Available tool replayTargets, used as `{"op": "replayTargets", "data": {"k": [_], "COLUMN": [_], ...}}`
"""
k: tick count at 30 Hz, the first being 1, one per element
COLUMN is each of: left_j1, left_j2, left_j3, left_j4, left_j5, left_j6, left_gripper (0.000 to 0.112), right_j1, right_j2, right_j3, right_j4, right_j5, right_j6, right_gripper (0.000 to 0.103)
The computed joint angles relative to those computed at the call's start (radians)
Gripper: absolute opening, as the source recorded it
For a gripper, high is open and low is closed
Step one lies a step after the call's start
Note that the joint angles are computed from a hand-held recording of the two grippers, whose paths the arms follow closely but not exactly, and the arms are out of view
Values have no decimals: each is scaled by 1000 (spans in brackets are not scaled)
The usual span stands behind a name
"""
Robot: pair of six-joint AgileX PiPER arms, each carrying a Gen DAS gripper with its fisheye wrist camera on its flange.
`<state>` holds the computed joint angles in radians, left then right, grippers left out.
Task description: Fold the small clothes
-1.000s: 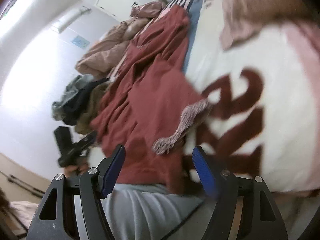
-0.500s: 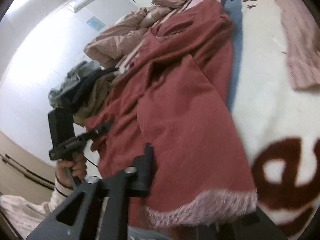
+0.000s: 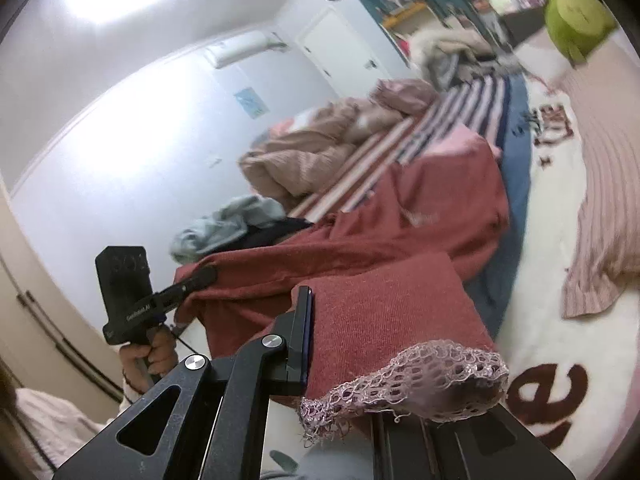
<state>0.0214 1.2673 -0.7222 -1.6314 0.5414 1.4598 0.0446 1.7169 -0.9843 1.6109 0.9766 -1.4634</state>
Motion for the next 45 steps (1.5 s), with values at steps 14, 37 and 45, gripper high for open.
{"op": "replayTargets", "data": {"k": [14, 37, 45], "left_j1": [102, 76, 49], "left_j2": [5, 632, 498], "left_j3": [-116, -573, -346], "left_j4": [342, 641, 648], "left_j5": [50, 84, 1], "left_j6": [-314, -481, -378], "left_gripper": [10, 82, 80], "right_j1": [23, 94, 190], "right_j2": [-139, 519, 262], "right_j3": [2, -793, -398], "right_j4": [-161, -767, -901], "right_j5": [-44, -134, -370], "right_j6": [145, 799, 653], "right_gripper": [2, 75, 75]}}
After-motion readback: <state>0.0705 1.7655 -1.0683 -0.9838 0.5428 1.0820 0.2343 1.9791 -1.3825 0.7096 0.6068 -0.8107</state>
